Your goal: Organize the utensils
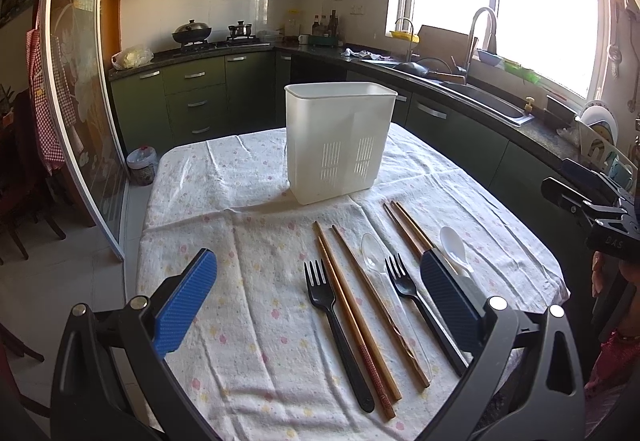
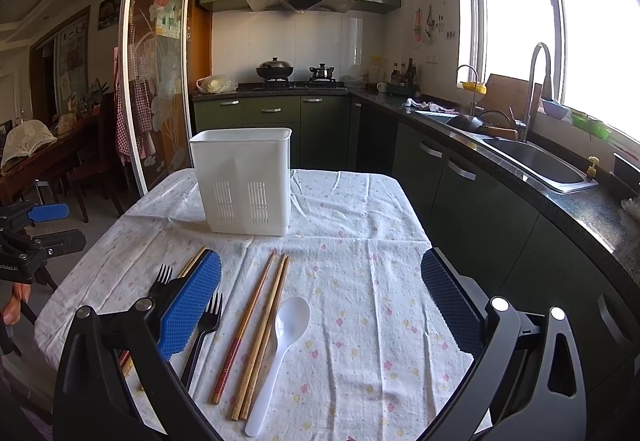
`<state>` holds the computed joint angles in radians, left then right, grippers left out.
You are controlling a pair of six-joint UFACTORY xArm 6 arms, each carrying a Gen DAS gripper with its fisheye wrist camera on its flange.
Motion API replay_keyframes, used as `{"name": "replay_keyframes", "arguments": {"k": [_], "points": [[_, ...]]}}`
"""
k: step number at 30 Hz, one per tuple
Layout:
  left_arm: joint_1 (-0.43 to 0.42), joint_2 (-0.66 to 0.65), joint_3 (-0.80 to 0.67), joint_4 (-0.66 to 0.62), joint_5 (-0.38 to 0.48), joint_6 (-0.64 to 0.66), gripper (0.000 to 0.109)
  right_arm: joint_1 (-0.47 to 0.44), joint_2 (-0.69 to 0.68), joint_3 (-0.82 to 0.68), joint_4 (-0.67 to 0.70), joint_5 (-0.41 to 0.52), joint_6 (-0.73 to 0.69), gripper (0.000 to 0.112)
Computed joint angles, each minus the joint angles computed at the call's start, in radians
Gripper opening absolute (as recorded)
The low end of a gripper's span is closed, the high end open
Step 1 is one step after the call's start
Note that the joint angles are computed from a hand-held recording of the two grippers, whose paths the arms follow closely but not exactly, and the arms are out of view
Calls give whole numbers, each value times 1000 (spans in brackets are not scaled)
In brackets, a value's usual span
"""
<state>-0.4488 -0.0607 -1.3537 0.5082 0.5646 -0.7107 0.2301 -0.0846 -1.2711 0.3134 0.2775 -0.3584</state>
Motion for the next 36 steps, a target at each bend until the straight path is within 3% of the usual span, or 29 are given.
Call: {"name": "replay_keyframes", "arguments": {"k": [4,9,13,19,21,22,25,31,36], "points": [[4,17,-30,-94,27,74,97,-4,4,-8,23,20,-20,99],[21,90,-167,-284,170,171,97,-27,38,-75,31,142,11,99],[44,216,-361,-522,370,319,97,-53,84,-160,99,288,-23,99],[28,427,-659,-570,646,365,97,-104,152,-287,196,537,-21,99],[40,485,-737,-602,727,340,83,-105,145,-280,174,537,-7,99],[45,524,-793,-606,781,321,67,-105,139,-271,168,529,-4,99],[59,584,-861,-608,862,279,49,-110,129,-257,183,527,-7,99],[76,636,-893,-595,937,216,31,-104,141,-269,180,548,-7,99],[74,664,-931,-574,952,205,26,-91,143,-274,163,548,-6,99]]}}
